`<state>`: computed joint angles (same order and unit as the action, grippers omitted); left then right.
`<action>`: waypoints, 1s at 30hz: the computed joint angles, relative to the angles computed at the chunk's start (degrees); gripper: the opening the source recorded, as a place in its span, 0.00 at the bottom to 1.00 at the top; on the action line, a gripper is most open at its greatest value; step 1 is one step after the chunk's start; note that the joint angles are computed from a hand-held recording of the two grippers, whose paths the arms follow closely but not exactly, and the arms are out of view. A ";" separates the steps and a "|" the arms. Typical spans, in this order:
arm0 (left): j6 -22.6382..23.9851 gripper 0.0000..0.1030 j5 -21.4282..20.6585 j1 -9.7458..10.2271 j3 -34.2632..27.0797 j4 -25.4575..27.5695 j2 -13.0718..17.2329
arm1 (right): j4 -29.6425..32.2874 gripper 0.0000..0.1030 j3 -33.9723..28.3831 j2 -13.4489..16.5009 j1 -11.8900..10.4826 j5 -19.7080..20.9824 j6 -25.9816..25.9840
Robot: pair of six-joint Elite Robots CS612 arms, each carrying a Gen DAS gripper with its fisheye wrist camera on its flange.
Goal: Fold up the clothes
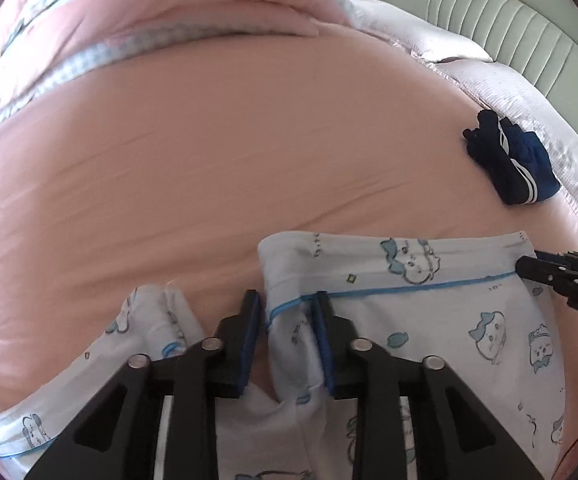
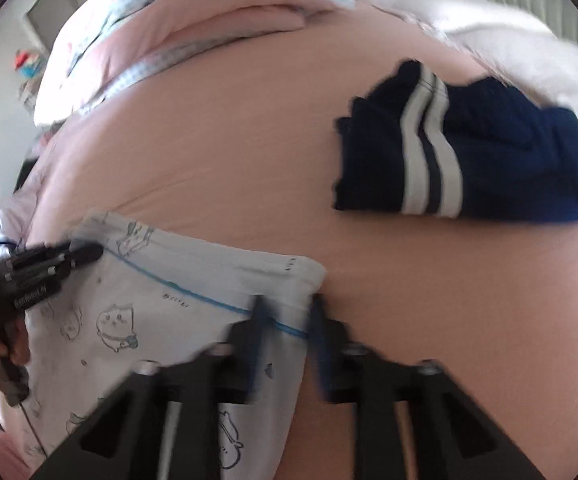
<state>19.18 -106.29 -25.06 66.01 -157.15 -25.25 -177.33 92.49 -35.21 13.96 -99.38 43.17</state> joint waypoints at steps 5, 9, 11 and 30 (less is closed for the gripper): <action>-1.17 0.08 -4.95 0.42 0.29 -5.04 0.04 | -3.28 0.05 2.08 -2.48 1.58 -8.08 -2.62; -0.79 0.14 -0.20 -0.62 -1.34 -4.77 2.08 | 1.75 0.04 1.89 -1.88 0.16 -4.24 0.75; -2.46 0.18 0.09 -0.63 -1.84 -3.07 1.84 | 1.40 0.01 1.28 -0.82 -0.28 -3.32 3.57; -0.77 0.07 2.20 0.00 -5.02 0.36 2.26 | 4.23 0.06 0.57 -1.67 0.96 -1.45 1.32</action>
